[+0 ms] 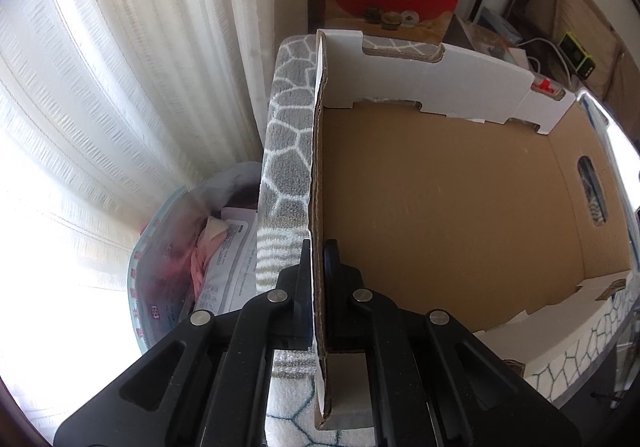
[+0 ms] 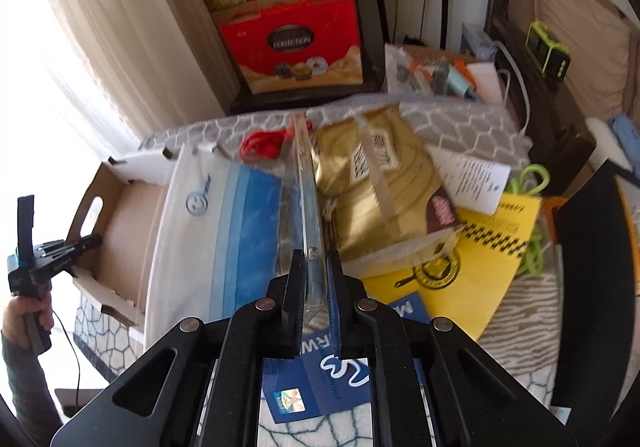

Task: Organize objects
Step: 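Grasp the clear phone case with the right tool and lift it, then carry the clear phone case into the box and release it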

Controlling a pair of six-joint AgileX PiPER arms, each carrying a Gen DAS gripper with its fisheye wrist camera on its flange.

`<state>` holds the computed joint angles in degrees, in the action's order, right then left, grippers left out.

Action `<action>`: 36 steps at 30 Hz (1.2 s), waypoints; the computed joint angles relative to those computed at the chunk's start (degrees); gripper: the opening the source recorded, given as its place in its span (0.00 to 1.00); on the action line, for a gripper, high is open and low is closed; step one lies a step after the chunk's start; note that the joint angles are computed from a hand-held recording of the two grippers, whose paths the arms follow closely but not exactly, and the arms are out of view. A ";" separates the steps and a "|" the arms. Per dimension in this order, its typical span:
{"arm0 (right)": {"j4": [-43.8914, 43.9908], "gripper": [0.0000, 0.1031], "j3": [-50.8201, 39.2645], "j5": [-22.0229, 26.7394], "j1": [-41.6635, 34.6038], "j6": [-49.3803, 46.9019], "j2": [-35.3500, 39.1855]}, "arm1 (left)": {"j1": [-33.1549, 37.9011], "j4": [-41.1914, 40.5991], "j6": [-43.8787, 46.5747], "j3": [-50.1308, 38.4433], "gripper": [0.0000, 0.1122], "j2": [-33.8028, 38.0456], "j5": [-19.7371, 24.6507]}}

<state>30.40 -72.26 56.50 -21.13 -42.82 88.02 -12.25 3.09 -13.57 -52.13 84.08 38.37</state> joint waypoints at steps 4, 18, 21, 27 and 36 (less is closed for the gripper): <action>1.42 0.08 -1.16 -0.23 -0.06 0.14 -1.47 | 0.29 -0.26 0.12 0.22 0.03 -0.11 -0.24; -0.04 0.08 -5.00 -1.89 2.69 2.63 -5.29 | 0.52 -0.61 0.47 -0.20 0.03 0.31 -0.25; -0.99 0.08 -6.62 -1.54 4.15 3.68 -6.09 | 0.14 -0.12 -0.16 -0.23 0.03 0.32 -0.10; -0.54 0.08 -8.12 0.34 8.74 3.69 -8.55 | -0.03 0.04 -0.48 -0.28 0.03 0.30 0.02; -0.81 0.08 -0.92 -0.95 23.12 1.56 -10.59 | 0.27 -0.68 0.06 -0.29 0.03 0.30 0.29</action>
